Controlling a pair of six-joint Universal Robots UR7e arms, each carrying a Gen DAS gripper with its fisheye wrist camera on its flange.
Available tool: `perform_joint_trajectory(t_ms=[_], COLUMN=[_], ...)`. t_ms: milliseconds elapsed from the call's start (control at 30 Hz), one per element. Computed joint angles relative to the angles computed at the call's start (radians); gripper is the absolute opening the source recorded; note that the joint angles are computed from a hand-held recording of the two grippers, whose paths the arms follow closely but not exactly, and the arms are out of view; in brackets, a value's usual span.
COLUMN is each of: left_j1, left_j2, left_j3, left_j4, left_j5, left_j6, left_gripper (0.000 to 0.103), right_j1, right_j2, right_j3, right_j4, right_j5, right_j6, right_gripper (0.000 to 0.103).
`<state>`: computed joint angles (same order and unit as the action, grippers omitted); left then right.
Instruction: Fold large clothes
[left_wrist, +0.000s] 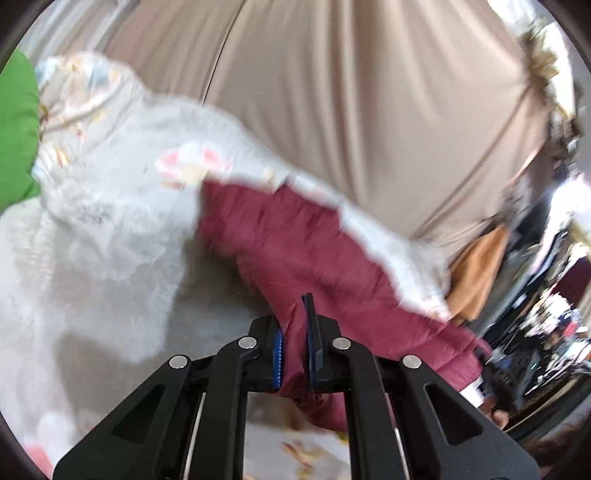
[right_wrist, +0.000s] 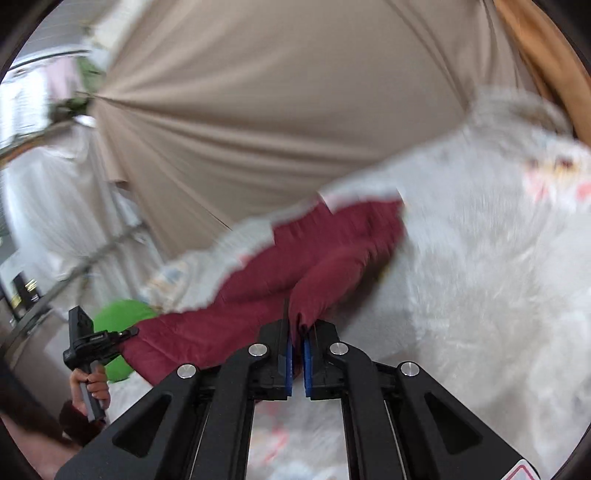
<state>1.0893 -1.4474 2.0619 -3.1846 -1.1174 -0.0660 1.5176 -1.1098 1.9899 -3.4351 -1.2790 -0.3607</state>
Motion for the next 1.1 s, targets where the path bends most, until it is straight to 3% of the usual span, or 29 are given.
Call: perform_joint_trajectory(t_ms=[100,200,333,500,567,733,1100], left_j1=[-0.058,-0.084,0.012,0.12,0.161,0.217,0.286], left_j2=[-0.053,-0.034,0.126,0.366,0.435,0.54,0.604], left_j3=[0.054,0.023,-0.201,-0.497,-0.586,-0.687,-0.758], left_j4=[-0.105,-0.157,-0.028,0.139,0.214,0.267,0.294], left_j5=[-0.002,0.004,-0.005,0.14,0.147,0.176,0.07], left_j6=[0.022,0.072,0.062,0.045,0.015,0.011,-0.027], left_gripper=[0.008,0.009,0.009,0.009,0.009,0.009,0.012], right_j1=[0.007,0.037,0.064,0.074,0.072,0.05,0.041], right_j2=[-0.061,-0.056,0.052,0.273,0.349,0.488,0.599], right_j3=[0.079,0.038,-0.178,-0.547,-0.659,-0.836,-0.992], right_j4=[-0.115,-0.142,0.015,0.272,0.346,0.453,0.588], right_j5=[0.054,0.064,-0.021,-0.219,-0.284,-0.361,-0.442], right_j6=[-0.001,0.047,0.133,0.263,0.3,0.346,0.311], right_gripper=[0.004,0.004,0.004,0.004,0.004,0.004,0.003])
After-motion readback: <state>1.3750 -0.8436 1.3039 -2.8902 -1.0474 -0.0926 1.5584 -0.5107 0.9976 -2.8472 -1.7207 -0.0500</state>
